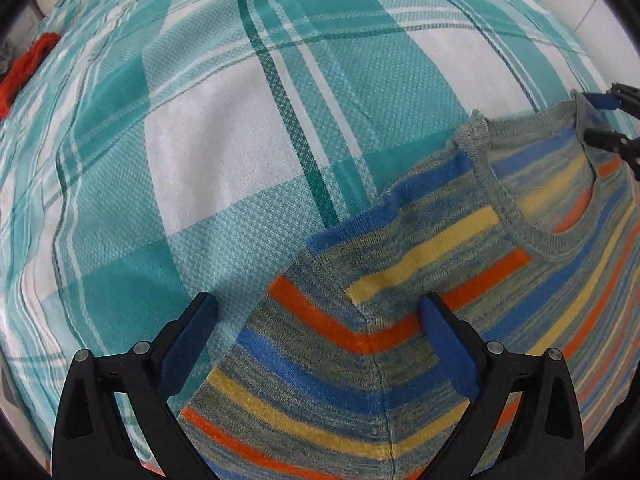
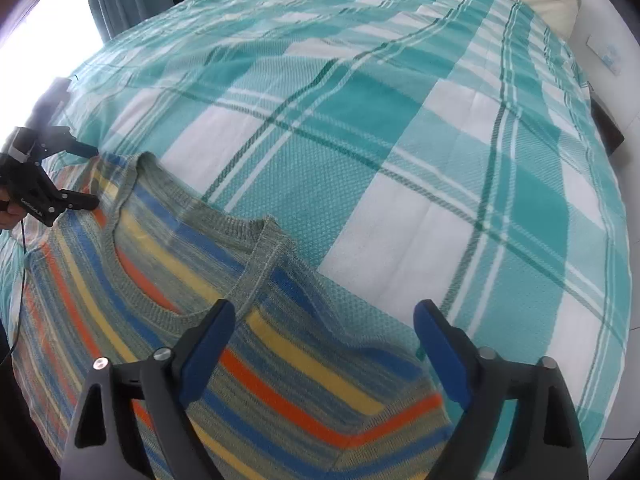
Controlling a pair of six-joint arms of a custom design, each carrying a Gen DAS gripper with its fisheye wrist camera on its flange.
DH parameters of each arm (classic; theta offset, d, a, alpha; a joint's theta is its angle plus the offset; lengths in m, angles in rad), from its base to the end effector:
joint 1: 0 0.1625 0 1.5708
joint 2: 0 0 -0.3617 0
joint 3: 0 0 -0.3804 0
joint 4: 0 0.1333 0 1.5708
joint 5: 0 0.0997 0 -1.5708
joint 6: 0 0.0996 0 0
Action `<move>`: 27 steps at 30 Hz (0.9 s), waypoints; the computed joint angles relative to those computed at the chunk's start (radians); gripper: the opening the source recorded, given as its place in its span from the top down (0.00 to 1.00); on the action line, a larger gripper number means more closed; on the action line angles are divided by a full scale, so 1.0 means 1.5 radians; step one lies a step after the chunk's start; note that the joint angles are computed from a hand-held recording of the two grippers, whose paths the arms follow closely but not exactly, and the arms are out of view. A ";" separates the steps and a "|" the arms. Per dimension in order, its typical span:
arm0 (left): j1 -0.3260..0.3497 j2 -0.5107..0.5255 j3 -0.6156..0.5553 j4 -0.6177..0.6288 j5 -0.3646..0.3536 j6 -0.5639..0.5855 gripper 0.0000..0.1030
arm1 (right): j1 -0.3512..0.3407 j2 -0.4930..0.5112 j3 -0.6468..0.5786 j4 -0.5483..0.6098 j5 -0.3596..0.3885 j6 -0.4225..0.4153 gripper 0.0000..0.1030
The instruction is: Fold small clothes
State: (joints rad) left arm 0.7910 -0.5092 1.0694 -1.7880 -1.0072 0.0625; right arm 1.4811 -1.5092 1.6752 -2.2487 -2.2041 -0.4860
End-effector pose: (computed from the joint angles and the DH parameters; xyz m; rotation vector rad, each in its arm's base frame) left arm -0.3621 -0.6315 0.0239 1.1341 2.2257 0.1511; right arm 0.0271 -0.5282 0.4395 0.2677 -2.3668 0.3747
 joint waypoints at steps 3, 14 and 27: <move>-0.025 -0.024 0.050 -0.076 0.031 0.010 0.95 | 0.015 0.021 0.028 -0.081 -0.055 -0.019 0.96; -0.051 -0.025 0.165 -0.288 0.157 0.013 0.93 | 0.024 0.075 0.072 -0.347 -0.191 -0.058 0.96; -0.153 -0.392 0.509 -0.351 0.139 -0.088 0.07 | 0.141 -0.182 0.208 -0.218 -0.215 0.039 0.15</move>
State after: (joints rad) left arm 0.5621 -1.0979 1.8324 -2.3144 -0.7982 -0.0697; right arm 1.6926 -1.7819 1.9878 -2.5755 -2.5271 -0.4280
